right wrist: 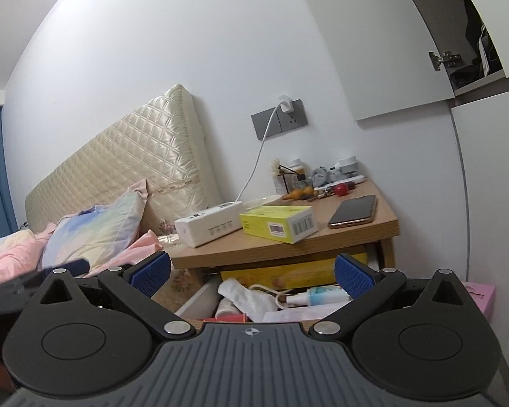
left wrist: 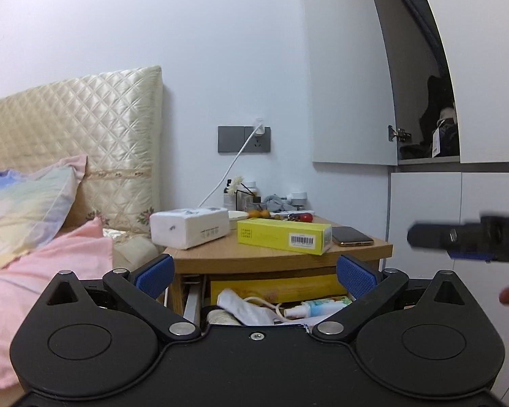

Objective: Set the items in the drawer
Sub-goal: 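Move the open right tool to the yellow medicine box on the nightstand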

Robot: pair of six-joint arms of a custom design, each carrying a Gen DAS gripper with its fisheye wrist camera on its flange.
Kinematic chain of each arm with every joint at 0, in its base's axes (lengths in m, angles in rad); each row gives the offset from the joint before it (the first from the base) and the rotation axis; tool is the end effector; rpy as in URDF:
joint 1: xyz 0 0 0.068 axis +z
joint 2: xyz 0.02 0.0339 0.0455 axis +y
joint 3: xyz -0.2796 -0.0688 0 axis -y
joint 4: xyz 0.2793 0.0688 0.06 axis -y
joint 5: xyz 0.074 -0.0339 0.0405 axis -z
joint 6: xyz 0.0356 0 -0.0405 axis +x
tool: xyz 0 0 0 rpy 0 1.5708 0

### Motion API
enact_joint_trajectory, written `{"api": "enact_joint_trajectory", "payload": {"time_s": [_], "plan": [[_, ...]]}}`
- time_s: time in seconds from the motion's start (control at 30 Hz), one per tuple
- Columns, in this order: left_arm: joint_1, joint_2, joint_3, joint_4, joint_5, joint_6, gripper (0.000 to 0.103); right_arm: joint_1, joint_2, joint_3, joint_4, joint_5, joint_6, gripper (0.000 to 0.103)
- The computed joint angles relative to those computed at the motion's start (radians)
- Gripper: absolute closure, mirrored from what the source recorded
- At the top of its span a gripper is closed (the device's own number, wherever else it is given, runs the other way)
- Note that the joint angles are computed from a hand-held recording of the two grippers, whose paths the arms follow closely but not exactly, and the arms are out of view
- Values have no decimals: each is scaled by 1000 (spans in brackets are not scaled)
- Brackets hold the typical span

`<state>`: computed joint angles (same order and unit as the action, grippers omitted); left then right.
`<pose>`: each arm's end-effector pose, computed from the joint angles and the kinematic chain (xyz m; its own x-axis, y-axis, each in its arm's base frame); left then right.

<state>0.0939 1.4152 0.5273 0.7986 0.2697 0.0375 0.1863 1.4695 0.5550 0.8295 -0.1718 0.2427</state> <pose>0.3069 0.0194 0.2013 -0.0822 0.0286 -0.9962 0.1770 0.9841 0.0136 0.3117 0.0650 0.1977 -0.1651 0.2098 -0.9637 -0.3196 0.9130 0.2535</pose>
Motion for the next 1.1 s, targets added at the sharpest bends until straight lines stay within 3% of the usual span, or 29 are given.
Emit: {"api": "enact_joint_trajectory", "payload": {"time_s": [0.2,0.57,0.7,1.1], "plan": [[66,54,7,16,83,-40,2,65,67,21,113,71,-20,0],[109,196,67,120,132,62,2,99,227,24,308,196,0,0],[120,210,87,91,152,39,2,108,257,38,303,232,-2,0],[131,231,89,93,168,2,2,97,277,105,210,201,-27,0]]}}
